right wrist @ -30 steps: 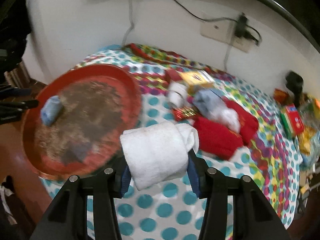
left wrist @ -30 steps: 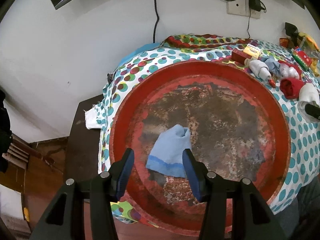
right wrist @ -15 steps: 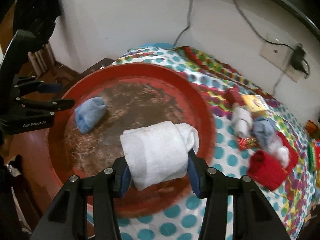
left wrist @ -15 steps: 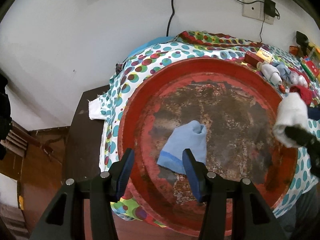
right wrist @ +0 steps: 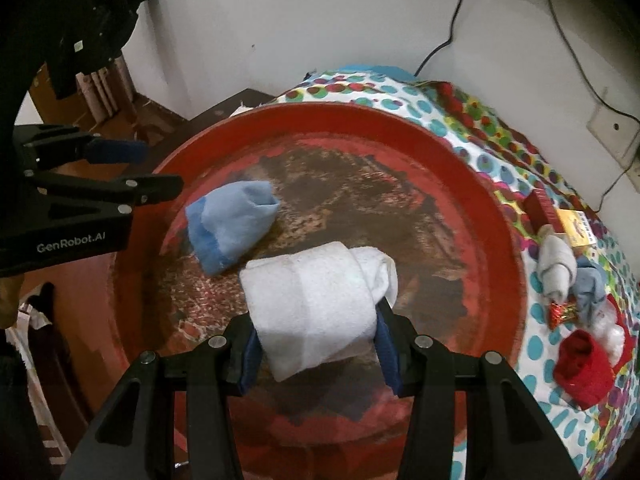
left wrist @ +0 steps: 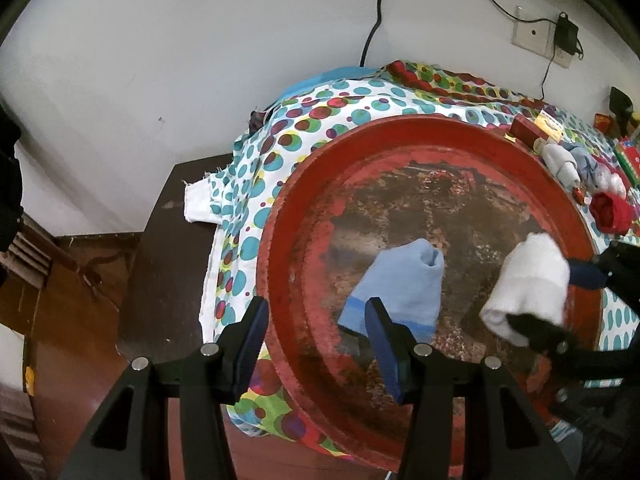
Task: Organize objects
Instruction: 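Carry the white rolled sock onto the red tray and open the right tool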
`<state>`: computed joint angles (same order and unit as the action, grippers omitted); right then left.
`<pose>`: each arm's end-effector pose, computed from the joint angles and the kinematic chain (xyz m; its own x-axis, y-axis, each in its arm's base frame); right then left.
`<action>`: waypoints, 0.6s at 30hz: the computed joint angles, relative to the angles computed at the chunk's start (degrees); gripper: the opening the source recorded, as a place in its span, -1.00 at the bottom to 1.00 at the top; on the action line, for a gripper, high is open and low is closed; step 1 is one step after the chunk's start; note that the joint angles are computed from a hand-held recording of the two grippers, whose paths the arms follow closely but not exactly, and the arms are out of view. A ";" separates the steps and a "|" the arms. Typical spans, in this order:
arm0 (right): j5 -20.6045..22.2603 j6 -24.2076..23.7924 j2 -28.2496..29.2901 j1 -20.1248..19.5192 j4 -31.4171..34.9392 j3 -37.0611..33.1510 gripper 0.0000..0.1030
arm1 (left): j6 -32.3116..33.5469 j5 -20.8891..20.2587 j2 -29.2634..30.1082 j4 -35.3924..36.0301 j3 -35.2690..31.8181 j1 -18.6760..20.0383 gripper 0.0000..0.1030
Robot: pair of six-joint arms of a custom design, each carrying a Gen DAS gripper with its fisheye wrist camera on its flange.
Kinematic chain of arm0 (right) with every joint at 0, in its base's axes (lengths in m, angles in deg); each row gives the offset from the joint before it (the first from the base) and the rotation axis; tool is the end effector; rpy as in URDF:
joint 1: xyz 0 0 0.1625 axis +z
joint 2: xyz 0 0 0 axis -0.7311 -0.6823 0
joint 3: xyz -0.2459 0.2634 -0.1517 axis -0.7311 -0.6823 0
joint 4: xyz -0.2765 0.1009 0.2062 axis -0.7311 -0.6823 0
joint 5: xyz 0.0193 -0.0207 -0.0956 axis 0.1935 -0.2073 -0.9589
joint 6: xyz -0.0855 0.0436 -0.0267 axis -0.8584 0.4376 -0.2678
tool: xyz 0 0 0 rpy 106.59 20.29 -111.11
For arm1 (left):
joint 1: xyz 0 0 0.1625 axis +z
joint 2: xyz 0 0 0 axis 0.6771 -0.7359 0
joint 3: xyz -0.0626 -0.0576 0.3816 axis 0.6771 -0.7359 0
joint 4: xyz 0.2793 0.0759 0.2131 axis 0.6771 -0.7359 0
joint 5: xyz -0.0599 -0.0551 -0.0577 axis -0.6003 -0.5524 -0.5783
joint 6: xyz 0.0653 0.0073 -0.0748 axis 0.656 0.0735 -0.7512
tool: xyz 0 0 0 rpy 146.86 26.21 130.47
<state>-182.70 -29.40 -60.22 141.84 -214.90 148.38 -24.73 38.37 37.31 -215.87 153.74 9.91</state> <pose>0.1510 -0.6402 0.0921 -0.4564 -0.7474 0.4828 -0.8203 0.5636 0.0969 -0.1898 -0.6101 0.0909 -0.5911 -0.1489 -0.7927 0.2979 0.8730 -0.3861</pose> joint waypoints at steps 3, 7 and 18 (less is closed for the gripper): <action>-0.34 0.30 1.05 0.17 0.25 -0.50 -0.11 | -0.61 -0.21 -0.19 0.09 -0.02 0.18 0.00; -0.78 0.69 2.05 0.44 0.42 -1.07 -0.10 | -0.45 -0.21 -0.62 -1.16 0.61 0.08 0.00; -0.52 0.97 1.74 0.47 0.01 -0.67 0.16 | 0.56 -0.59 -0.27 -1.78 0.33 -0.09 0.00</action>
